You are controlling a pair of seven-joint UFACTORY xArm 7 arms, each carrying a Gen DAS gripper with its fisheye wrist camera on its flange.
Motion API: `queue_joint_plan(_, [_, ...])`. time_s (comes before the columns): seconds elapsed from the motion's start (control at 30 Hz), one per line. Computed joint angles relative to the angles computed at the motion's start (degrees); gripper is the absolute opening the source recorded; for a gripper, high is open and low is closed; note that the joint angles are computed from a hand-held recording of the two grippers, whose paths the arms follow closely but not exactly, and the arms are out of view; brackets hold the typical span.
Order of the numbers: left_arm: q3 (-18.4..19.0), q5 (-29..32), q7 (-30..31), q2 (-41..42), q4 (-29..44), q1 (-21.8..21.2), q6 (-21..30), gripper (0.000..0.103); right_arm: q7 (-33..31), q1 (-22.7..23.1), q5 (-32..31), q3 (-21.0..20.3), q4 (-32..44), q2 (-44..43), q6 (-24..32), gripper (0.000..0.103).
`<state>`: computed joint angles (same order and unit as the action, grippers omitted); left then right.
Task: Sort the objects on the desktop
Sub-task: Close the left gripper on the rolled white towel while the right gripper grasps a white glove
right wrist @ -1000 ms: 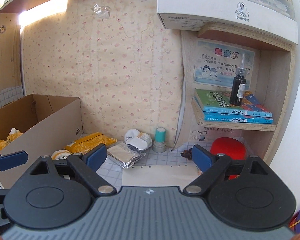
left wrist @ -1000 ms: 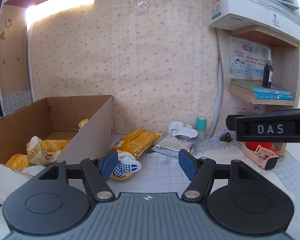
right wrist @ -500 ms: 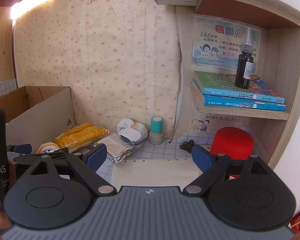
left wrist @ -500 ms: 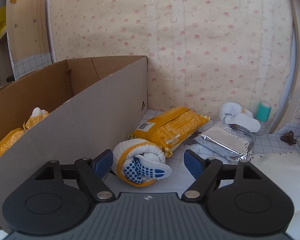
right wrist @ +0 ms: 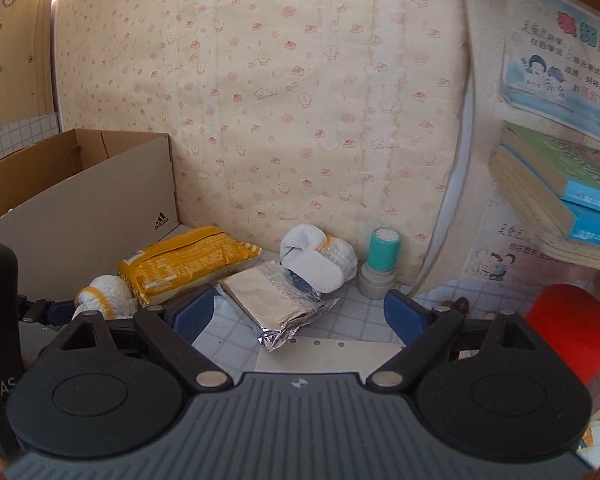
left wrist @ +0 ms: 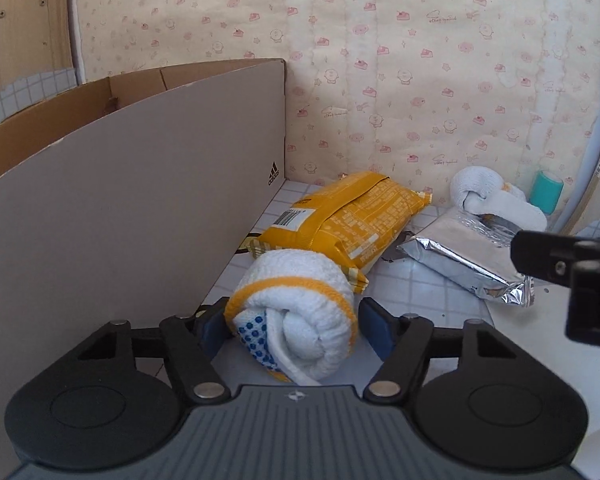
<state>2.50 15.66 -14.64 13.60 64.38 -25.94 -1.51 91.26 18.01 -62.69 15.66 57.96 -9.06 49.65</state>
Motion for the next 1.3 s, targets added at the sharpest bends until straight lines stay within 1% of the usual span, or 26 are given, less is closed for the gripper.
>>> queue_joint_plan(0.03, [-0.52,-0.44,0.2,0.05,-0.1,0.55,-0.42,0.067,-1.08,-0.34,0.6,-0.79,0.12,0.59,-1.62,0.09])
queue_joint_plan(0.07, [0.39,-0.11,-0.3,0.08,-0.2,-0.19,-0.83,0.063,-1.82,-0.78,1.14,-1.59,0.15,1.19,-3.54,0.09])
queue_joint_plan(0.1, [-1.09,-1.02,0.65,0.04,-0.35,1.2,-1.03,0.062,-2.24,-1.1,1.66,-2.04,0.4,1.89,-4.46,0.09])
queue_joint_plan(0.17, [-6.92,-4.32,4.2,-0.04,-0.69,6.38,-1.35,0.062,-3.83,-1.58,2.15,-2.9,1.0,3.45,-6.34,0.09])
queue_joint_plan(0.2, [-8.23,-5.55,5.25,-0.04,-0.76,7.51,-1.48,0.061,-4.78,-1.74,2.41,-3.37,1.28,4.15,-7.44,0.09])
queue_joint_plan(0.23, [-11.27,-7.52,7.05,0.04,-0.79,10.2,-1.53,0.061,-5.2,-1.74,2.4,-3.52,1.9,4.99,-7.21,0.09])
queue_joint_plan(0.3, [-14.95,-10.75,9.55,-0.04,-1.07,13.35,-1.62,0.06,-3.46,-1.18,0.36,-3.4,3.39,6.32,-4.16,0.09])
queue_joint_plan(0.37, [-15.52,-12.32,11.1,-0.19,-1.38,13.71,-1.85,0.06,-0.94,-0.79,-1.99,-3.84,3.93,6.63,-3.11,0.09])
queue_joint_plan(0.43, [-18.16,-14.21,13.49,-0.61,-2.22,15.93,-2.27,0.059,-0.49,-0.12,-2.43,-3.92,6.33,8.3,1.35,0.09])
queue_joint_plan(0.47, [-18.39,-14.71,14.23,-0.74,-2.45,15.96,-2.37,0.059,-0.09,0.28,-3.08,-4.17,7.26,9.01,2.98,0.09])
queue_joint_plan(0.5, [-18.63,-15.22,14.86,-0.89,-2.63,16.03,-2.37,0.059,-0.38,0.34,-2.93,-4.81,7.76,9.45,2.64,0.09])
queue_joint_plan(0.57, [-20.85,-16.92,16.67,-1.01,-2.92,17.78,-2.34,0.059,-2.81,0.44,-0.25,-5.86,10.3,11.71,3.56,0.09])
queue_joint_plan(0.63, [-20.13,-17.57,17.26,-1.17,-3.06,16.94,-2.36,0.059,-3.65,1.01,1.19,-6.88,12.79,14.11,5.65,0.09])
queue_joint_plan(0.7, [-20.33,-18.5,17.84,-1.23,-3.17,16.98,-2.44,0.059,-1.64,1.27,0.96,-8.17,13.23,14.88,4.76,0.092])
queue_joint_plan(0.77, [-20.18,-19.07,18.21,-1.21,-3.16,16.73,-2.45,0.059,0.37,1.9,0.82,-8.92,14.38,15.87,6.85,0.095])
queue_joint_plan(0.83, [-20.23,-19.63,18.44,-1.16,-3.06,16.63,-2.41,0.059,1.27,1.77,1.14,-9.68,14.29,16.02,5.92,0.095])
queue_joint_plan(0.9, [-22.7,-20.86,20.01,-1.06,-3.05,18.99,-2.27,0.059,0.25,2.05,2.04,-9.93,15.27,16.99,7.2,0.095])
queue_joint_plan(0.93, [-22.9,-21.25,20.28,-1.03,-2.99,19.09,-2.22,0.059,0.11,2.28,2.16,-10.07,15.51,17.3,7.72,0.095])
queue_joint_plan(0.97, [-21.53,-20.96,20.06,-1.1,-3.04,17.82,-2.35,0.059,1.35,2.54,1.44,-10.29,15.16,17.18,7.69,0.093])
queue_joint_plan(1.03, [-22.66,-21.61,20.95,-1.1,-3.11,18.88,-2.37,0.059,2.49,2.75,1.24,-10.47,14.87,17.03,7.98,0.084])
queue_joint_plan(1.1, [-21.67,-21.65,20.73,-1.02,-3.07,17.83,-2.5,0.059,2.04,3.49,0.43,-10.22,15.28,17.31,10.01,0.074])
queue_joint_plan(1.17, [-24.58,-22.6,22.2,-0.69,-3.15,20.51,-2.78,0.059,0.87,4.07,-0.59,-9.95,14.95,16.98,10.73,0.065])
queue_joint_plan(1.2, [-24.78,-22.71,22.38,-0.61,-3.23,20.59,-3.03,0.058,0.63,4.25,-1.21,-9.82,14.29,16.43,10.51,0.058])
queue_joint_plan(1.23, [-24.72,-22.69,22.43,-0.55,-3.34,20.52,-3.48,0.058,0.74,4.32,-1.6,-9.64,13.35,15.63,10.1,0.055])
queue_joint_plan(1.27, [-24.48,-22.46,22.37,-0.5,-3.48,20.31,-3.95,0.058,1.57,4.08,-1.88,-9.55,11.79,14.41,8.42,0.043])
queue_joint_plan(1.3, [-25.03,-22.3,22.4,-0.44,-3.65,20.84,-4.3,0.058,3.7,2.66,-2.6,-8.2,10.03,13.03,6.51,0.024])
